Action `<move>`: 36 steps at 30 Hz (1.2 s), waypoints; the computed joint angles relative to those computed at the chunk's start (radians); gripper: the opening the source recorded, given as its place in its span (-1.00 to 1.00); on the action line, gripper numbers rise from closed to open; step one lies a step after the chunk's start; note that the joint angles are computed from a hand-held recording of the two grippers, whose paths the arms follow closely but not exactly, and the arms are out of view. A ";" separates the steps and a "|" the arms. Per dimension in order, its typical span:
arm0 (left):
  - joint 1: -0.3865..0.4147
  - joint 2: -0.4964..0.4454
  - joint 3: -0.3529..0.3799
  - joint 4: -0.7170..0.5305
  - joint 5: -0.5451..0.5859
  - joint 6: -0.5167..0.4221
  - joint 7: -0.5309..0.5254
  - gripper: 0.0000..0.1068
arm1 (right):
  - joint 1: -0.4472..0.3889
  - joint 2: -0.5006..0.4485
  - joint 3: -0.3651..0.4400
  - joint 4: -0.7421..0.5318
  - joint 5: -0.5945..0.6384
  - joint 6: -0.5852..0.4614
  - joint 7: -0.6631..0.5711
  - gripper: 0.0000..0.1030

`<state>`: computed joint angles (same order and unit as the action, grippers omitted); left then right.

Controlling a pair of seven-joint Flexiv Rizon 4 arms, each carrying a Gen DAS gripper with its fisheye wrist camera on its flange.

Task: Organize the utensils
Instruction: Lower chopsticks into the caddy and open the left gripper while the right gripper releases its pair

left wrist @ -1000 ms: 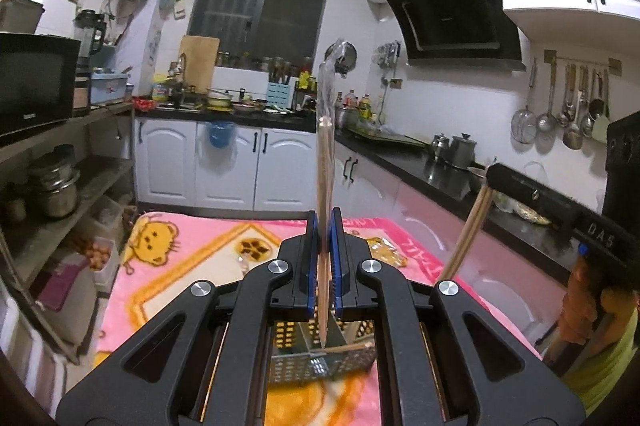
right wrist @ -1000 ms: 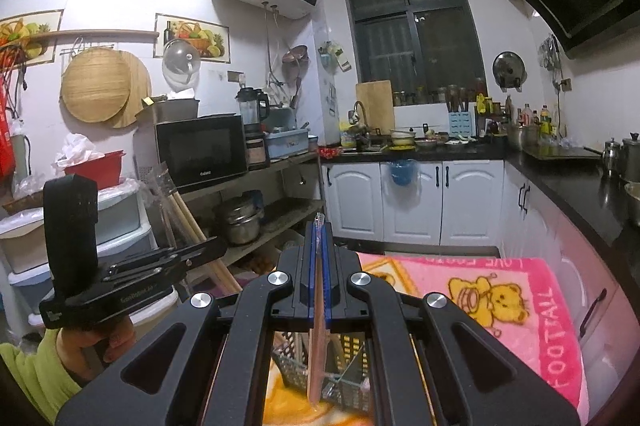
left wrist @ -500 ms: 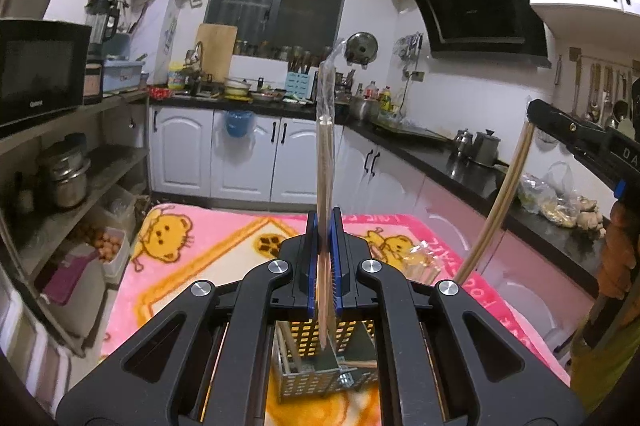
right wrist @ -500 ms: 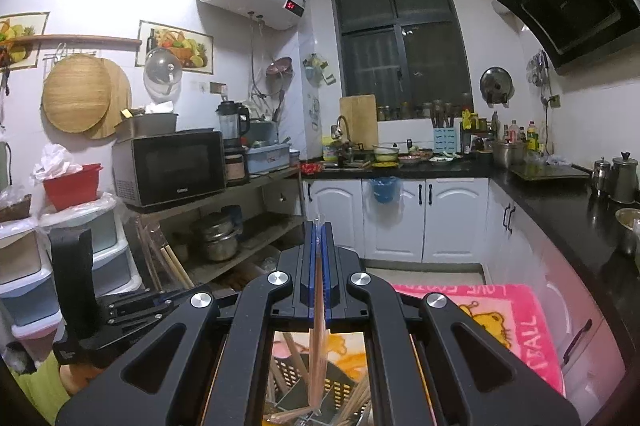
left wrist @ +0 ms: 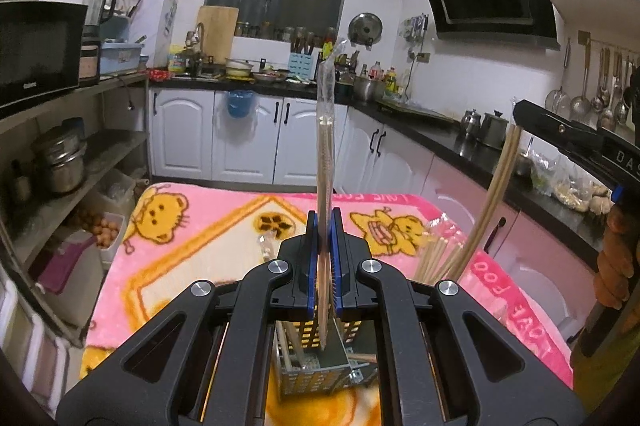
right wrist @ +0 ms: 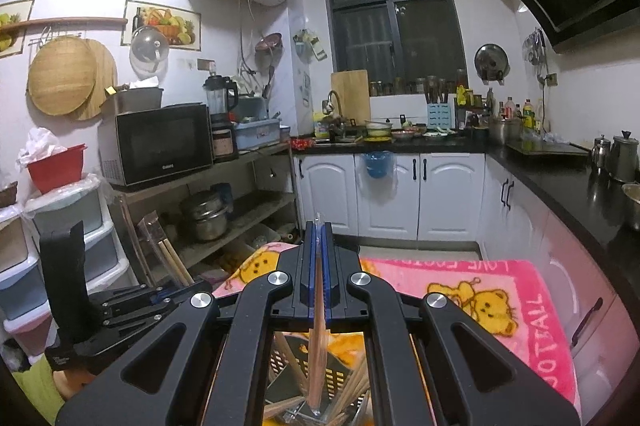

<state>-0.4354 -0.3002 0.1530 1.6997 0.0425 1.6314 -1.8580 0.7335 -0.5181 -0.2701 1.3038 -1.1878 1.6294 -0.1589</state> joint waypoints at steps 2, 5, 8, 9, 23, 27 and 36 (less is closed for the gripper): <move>0.006 -0.003 -0.010 0.004 -0.003 -0.004 0.004 -0.94 | -0.009 -0.010 0.020 -0.002 0.023 -0.011 -0.022 -0.94; 0.016 -0.009 -0.025 0.007 -0.008 -0.013 0.013 -0.94 | -0.007 -0.020 0.027 0.001 0.048 -0.025 -0.043 -0.94; 0.023 -0.018 -0.035 0.008 -0.014 -0.023 0.020 -0.94 | -0.009 -0.031 0.042 0.006 0.085 -0.033 -0.071 -0.94; 0.028 -0.020 -0.041 0.009 -0.017 -0.024 0.024 -0.94 | -0.007 -0.036 0.044 0.006 0.100 -0.039 -0.082 -0.94; 0.058 -0.049 -0.090 0.020 -0.055 -0.049 0.070 -0.94 | -0.007 -0.074 0.116 0.021 0.311 -0.113 -0.274 -0.94; 0.058 -0.049 -0.091 0.029 -0.060 -0.058 0.076 -0.94 | -0.014 -0.076 0.156 0.023 0.383 -0.149 -0.345 -0.93; 0.055 -0.033 -0.080 0.056 -0.057 -0.068 0.059 -0.65 | 0.006 -0.050 0.148 0.070 0.442 -0.158 -0.384 -0.74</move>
